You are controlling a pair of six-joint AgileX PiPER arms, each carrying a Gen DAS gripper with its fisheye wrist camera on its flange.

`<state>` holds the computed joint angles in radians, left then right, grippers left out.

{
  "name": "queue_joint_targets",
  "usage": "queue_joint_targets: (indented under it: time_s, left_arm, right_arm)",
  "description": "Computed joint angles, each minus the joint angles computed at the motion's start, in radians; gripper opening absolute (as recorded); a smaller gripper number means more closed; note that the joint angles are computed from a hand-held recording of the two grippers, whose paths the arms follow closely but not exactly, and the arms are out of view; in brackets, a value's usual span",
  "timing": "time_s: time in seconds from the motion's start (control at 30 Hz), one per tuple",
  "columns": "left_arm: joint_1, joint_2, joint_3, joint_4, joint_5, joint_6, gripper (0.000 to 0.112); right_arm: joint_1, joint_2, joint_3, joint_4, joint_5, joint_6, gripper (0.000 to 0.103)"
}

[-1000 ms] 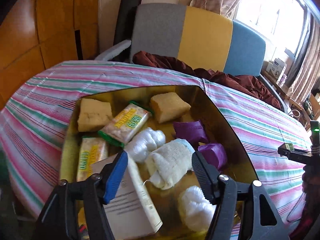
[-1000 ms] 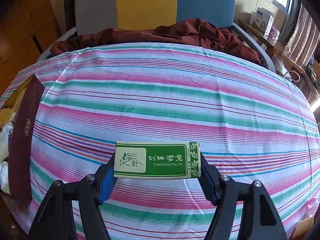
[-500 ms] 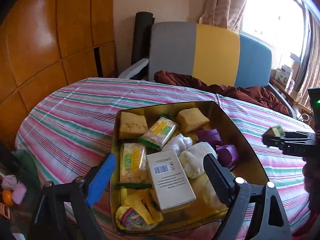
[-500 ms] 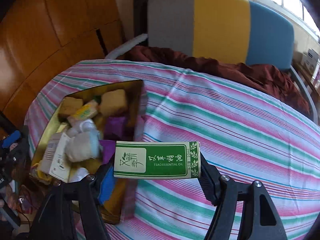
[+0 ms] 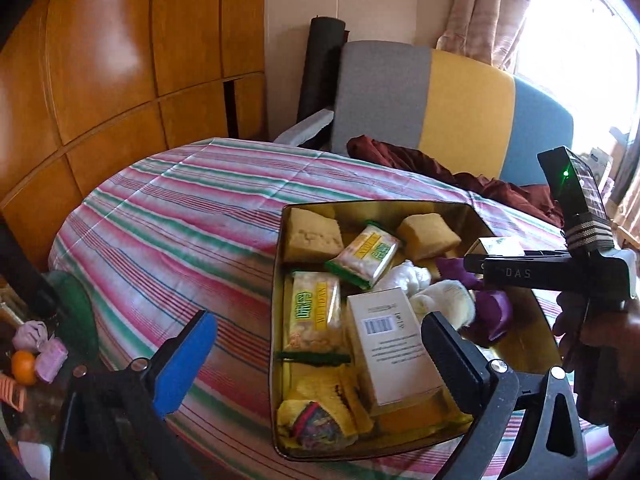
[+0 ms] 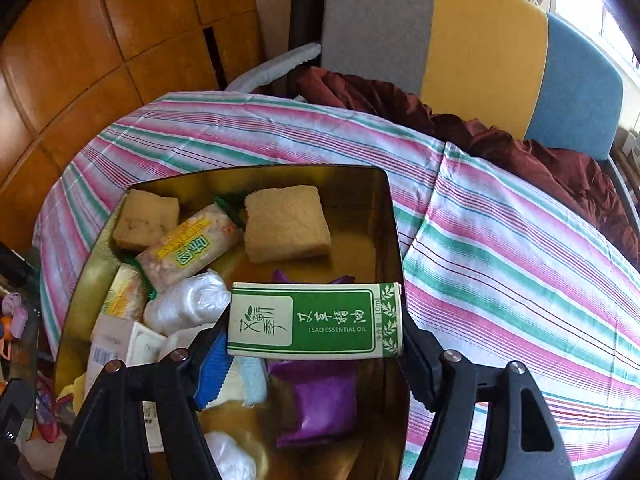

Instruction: Organize objects

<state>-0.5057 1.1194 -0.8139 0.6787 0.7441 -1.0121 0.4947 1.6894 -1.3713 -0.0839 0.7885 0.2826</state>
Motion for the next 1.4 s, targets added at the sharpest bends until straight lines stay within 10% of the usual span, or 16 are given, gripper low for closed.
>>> queue_joint_targets:
  time_s: [0.47,0.73,1.0,1.4]
  left_arm:
    - [-0.016,-0.013,0.020,0.048,0.049,-0.114,0.103]
    - [-0.075,-0.037,0.021,0.078,0.104,-0.191,0.103]
    - [-0.227,-0.042,0.024,0.141,0.189,-0.307,0.103]
    - [-0.339,-0.023,0.046,0.204,0.244,-0.398,0.103]
  right_arm:
    - [0.021,-0.078,0.096,-0.028,-0.064,0.066,0.083]
    - [0.135,-0.273,0.298,-0.272,-0.113,0.373,0.083]
    - [0.299,-0.464,0.480,-0.571,-0.023,0.748,0.083]
    - [0.365,-0.523,0.546,-0.626,0.017,0.837,0.083]
